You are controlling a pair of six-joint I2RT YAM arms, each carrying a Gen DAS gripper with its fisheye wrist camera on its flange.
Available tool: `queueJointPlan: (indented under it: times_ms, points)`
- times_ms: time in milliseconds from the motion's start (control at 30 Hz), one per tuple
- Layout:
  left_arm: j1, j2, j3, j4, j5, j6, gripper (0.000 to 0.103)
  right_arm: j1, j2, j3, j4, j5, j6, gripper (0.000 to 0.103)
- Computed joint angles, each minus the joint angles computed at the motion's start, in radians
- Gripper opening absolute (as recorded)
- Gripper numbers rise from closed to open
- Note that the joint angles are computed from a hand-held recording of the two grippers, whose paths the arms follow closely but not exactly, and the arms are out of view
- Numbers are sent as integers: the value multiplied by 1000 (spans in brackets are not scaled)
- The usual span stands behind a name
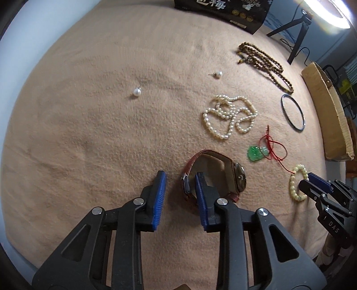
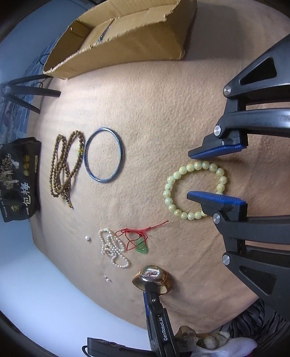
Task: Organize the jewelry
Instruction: 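Grasp the brown watch with the left gripper while the right gripper grasps the cream bead bracelet, then carry the watch with the left gripper while the right gripper carries the bracelet to the box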
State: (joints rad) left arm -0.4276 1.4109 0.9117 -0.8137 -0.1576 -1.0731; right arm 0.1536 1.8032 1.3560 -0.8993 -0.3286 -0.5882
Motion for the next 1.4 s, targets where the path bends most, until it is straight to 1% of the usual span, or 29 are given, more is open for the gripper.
queueJointPlan:
  times_ms: [67, 100, 200, 267, 300, 400, 533, 800, 933, 1067, 1200, 1400]
  points:
    - [0, 3, 0, 1, -5, 0, 23, 10, 8, 1, 8, 12, 6, 28]
    - [-1, 12, 7, 0, -10, 4, 20, 13, 11, 1, 11, 16, 9, 27]
    - [-9, 28, 19, 0, -20, 7, 13, 16, 9, -4, 19, 20, 10, 19]
    - [-16, 44, 33, -1, -27, 9, 8, 18, 3, -12, 30, 24, 9, 9]
    - [-23, 51, 39, -6, -36, 8, 8, 18, 0, -15, 33, 24, 9, 6]
    - [-33, 62, 51, -10, -49, -4, 6, 17, -9, -23, 37, 21, 10, 5]
    - [-42, 47, 52, -16, -60, -15, 6, 13, -34, -34, 49, 11, 8, 5]
    - [-68, 9, 102, -54, -126, -36, 6, 11, -102, -35, 77, -25, 4, 5]
    - [-95, 10, 160, -78, -173, -33, 6, 4, -140, -35, 86, -43, -2, 5]
    - [-117, 22, 222, -83, -196, -31, 6, -9, -150, 0, 85, -70, 12, 5]
    - [-143, 55, 306, -101, -239, -15, 6, -39, -149, 47, 78, -100, 23, 5]
    - [-165, 116, 434, -101, -262, 19, 6, -100, -125, 145, 75, -137, 51, 5]
